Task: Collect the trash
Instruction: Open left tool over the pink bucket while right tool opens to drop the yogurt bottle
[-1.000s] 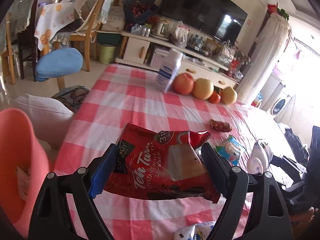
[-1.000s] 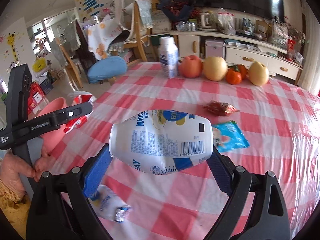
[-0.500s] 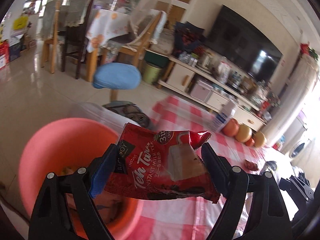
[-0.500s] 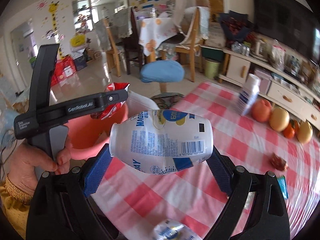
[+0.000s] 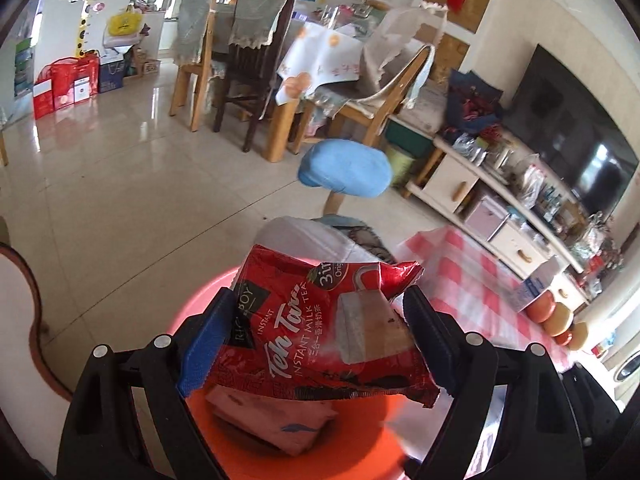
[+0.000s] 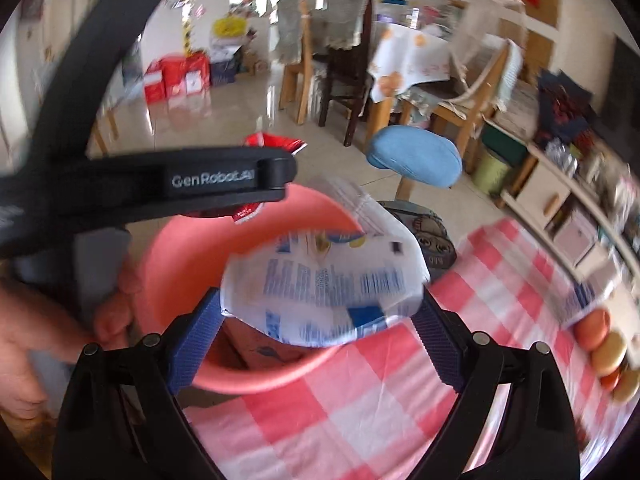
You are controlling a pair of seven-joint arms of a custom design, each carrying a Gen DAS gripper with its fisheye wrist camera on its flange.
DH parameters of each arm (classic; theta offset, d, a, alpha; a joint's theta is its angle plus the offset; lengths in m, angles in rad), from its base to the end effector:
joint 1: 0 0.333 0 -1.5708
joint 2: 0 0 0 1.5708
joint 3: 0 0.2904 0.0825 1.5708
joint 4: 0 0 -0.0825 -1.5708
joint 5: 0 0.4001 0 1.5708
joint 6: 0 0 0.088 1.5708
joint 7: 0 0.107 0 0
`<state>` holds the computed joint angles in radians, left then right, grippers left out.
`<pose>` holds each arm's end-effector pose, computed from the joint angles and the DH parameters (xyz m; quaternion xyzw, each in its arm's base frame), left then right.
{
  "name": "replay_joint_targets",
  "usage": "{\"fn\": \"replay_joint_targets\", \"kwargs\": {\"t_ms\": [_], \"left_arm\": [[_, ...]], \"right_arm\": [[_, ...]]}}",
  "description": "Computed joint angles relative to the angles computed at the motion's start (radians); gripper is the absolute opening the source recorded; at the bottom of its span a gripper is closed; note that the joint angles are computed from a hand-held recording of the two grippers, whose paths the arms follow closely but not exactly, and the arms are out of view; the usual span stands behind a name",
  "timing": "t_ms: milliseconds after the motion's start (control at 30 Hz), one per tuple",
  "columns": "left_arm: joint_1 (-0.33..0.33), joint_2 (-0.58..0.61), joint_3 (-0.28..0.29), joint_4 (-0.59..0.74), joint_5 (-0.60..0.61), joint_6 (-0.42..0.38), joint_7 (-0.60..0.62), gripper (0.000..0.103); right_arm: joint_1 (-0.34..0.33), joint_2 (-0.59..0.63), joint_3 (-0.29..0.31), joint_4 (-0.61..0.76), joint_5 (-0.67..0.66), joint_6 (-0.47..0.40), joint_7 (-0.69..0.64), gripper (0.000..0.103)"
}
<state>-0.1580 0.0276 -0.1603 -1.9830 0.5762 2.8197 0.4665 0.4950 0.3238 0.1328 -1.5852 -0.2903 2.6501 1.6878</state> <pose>0.5829 -0.2197 0.5082 -0.7338 0.5326 -0.3631 0.2143 0.5787 0.4144 0.5086 -0.8395 0.3954 -0.2289 0.2940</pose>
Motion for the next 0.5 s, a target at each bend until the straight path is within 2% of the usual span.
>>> {"fn": "replay_joint_targets", "kwargs": {"t_ms": [33, 100, 233, 333, 500], "left_arm": [[-0.001, 0.002, 0.0, 0.005, 0.006, -0.016, -0.003, 0.085], [-0.003, 0.012, 0.0, 0.024, 0.01, -0.05, 0.003, 0.085], [-0.011, 0.011, 0.004, 0.034, 0.055, -0.088, -0.041, 0.09], [-0.012, 0.008, 0.004, 0.034, 0.088, -0.106, -0.075, 0.09], [-0.016, 0.006, -0.002, 0.041, 0.168, -0.125, -0.15, 0.09]], "right_arm": [[0.005, 0.032, 0.0, 0.039, -0.007, -0.027, -0.013, 0.094], [-0.001, 0.054, 0.009, 0.053, 0.012, -0.029, -0.041, 0.094], [-0.009, 0.034, 0.005, 0.005, 0.035, 0.031, -0.028, 0.096], [-0.011, -0.011, -0.012, -0.058, 0.023, 0.059, 0.022, 0.096], [-0.011, -0.129, -0.047, -0.212, -0.073, 0.108, 0.177, 0.096]]}}
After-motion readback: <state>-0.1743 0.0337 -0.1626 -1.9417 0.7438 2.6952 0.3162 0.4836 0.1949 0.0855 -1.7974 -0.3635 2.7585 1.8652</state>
